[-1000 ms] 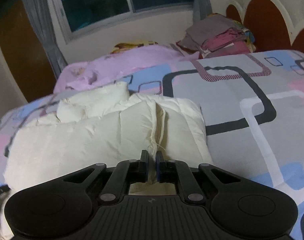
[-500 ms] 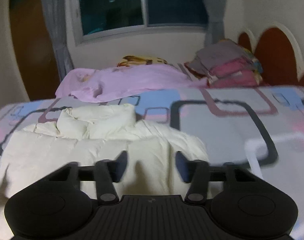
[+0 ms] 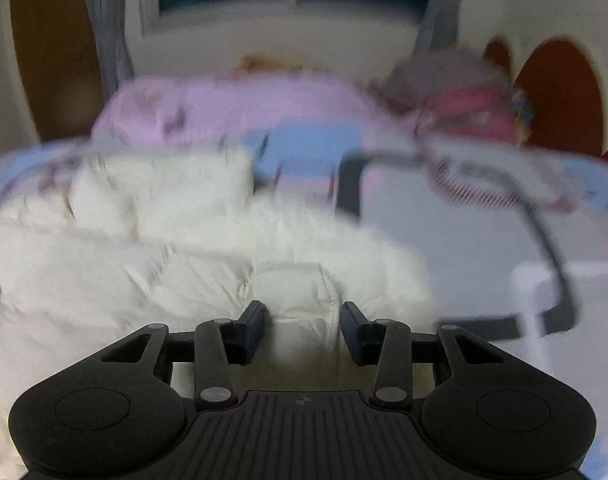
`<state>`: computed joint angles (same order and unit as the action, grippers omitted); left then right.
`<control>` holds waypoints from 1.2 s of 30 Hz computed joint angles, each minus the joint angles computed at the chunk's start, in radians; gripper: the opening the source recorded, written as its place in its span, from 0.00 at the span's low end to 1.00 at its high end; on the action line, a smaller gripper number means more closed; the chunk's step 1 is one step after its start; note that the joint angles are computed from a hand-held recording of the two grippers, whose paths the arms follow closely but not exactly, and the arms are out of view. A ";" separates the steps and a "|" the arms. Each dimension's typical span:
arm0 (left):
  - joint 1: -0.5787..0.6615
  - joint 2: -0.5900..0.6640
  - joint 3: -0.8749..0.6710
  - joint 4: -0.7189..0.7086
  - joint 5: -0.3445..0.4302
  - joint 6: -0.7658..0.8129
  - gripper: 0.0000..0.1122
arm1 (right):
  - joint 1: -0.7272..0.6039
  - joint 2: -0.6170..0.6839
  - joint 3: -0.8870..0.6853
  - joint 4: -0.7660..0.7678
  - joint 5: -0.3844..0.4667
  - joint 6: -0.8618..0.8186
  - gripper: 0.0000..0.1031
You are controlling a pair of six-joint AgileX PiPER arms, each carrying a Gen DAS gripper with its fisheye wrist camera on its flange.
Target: Fold large clothes
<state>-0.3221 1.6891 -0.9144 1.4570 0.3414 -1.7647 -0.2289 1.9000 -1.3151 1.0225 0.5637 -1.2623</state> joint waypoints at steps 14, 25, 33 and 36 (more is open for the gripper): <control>-0.136 -0.241 0.287 -0.135 -0.053 -0.075 0.30 | -0.093 -0.196 0.302 -0.172 0.041 0.067 0.40; -0.042 -0.178 0.237 -0.243 -0.097 0.054 0.31 | -0.085 -0.178 0.291 -0.117 0.029 0.092 0.40; -0.215 -0.423 0.465 -0.197 0.107 0.028 0.54 | -0.344 -0.311 0.411 -0.101 0.141 -0.029 0.40; -0.323 -0.485 0.487 -0.280 0.258 0.077 0.76 | -0.432 -0.345 0.404 -0.098 0.246 -0.003 0.44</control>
<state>-0.6452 1.2038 -0.4274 1.1768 0.5991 -1.6882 -0.6610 1.5551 -0.9107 0.9241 0.8099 -1.2651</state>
